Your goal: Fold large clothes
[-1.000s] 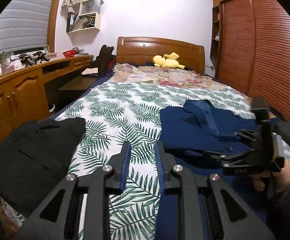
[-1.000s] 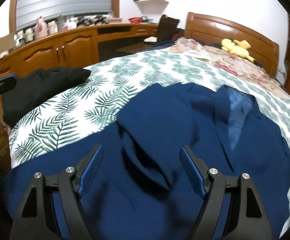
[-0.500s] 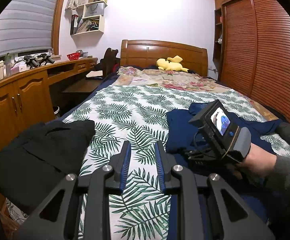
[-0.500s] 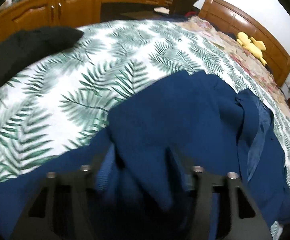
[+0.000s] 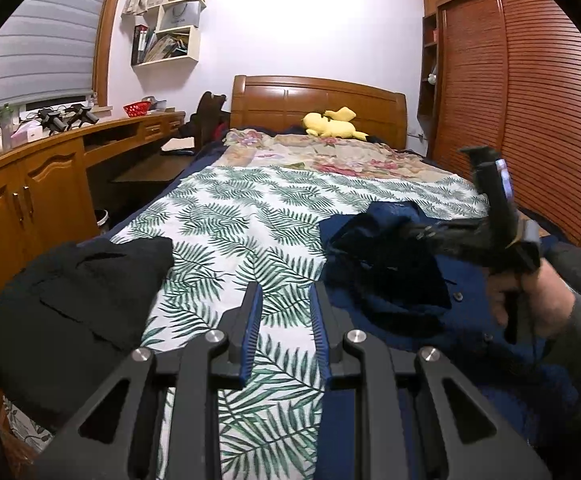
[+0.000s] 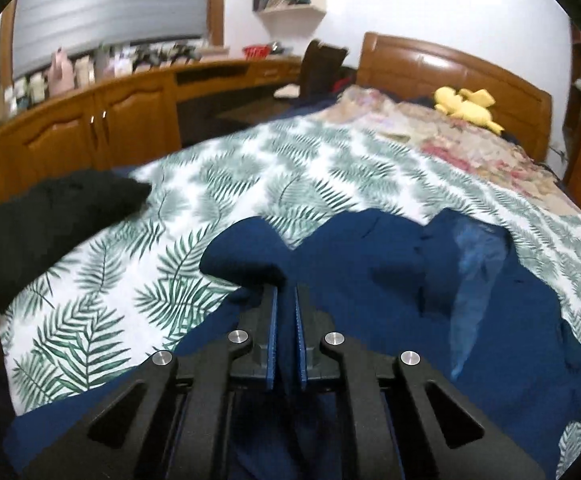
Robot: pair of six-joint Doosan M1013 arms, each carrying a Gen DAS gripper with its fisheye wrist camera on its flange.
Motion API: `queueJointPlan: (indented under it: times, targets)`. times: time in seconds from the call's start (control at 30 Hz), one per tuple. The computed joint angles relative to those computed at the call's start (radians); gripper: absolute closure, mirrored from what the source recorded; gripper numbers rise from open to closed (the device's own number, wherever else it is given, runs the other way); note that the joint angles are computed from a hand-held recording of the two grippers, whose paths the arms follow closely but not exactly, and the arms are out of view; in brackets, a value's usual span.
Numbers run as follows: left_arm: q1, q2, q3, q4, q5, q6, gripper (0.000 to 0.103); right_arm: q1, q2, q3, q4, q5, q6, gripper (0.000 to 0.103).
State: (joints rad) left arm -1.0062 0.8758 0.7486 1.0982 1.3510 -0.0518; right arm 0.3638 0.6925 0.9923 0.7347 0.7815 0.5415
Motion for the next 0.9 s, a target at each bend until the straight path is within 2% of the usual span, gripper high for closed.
queueJointPlan:
  times: [0.2, 0.37, 0.6, 0.8, 0.87, 0.9]
  targets:
    - [-0.003, 0.036, -0.075, -0.008, -0.006, 0.056, 0.081, -0.067, -0.084, 0.131, 0.169, -0.05, -0.134, 0.099]
    - [-0.007, 0.094, -0.194, -0.026, -0.006, 0.143, 0.081, -0.122, -0.136, 0.223, 0.245, -0.048, -0.193, 0.099]
    - [0.013, 0.163, -0.299, -0.106, -0.057, 0.171, 0.081, -0.16, -0.171, 0.293, 0.212, -0.042, -0.229, 0.1]
    - [0.033, 0.289, -0.527, -0.156, -0.013, 0.326, 0.081, -0.159, -0.17, 0.309, 0.189, -0.025, -0.251, 0.1]
    - [0.037, 0.292, -0.525, -0.158, -0.028, 0.312, 0.081, -0.154, -0.16, 0.298, 0.17, -0.001, -0.238, 0.099]
    - [0.039, 0.291, -0.517, -0.159, -0.038, 0.3, 0.081, -0.149, -0.151, 0.286, 0.147, 0.024, -0.221, 0.093]
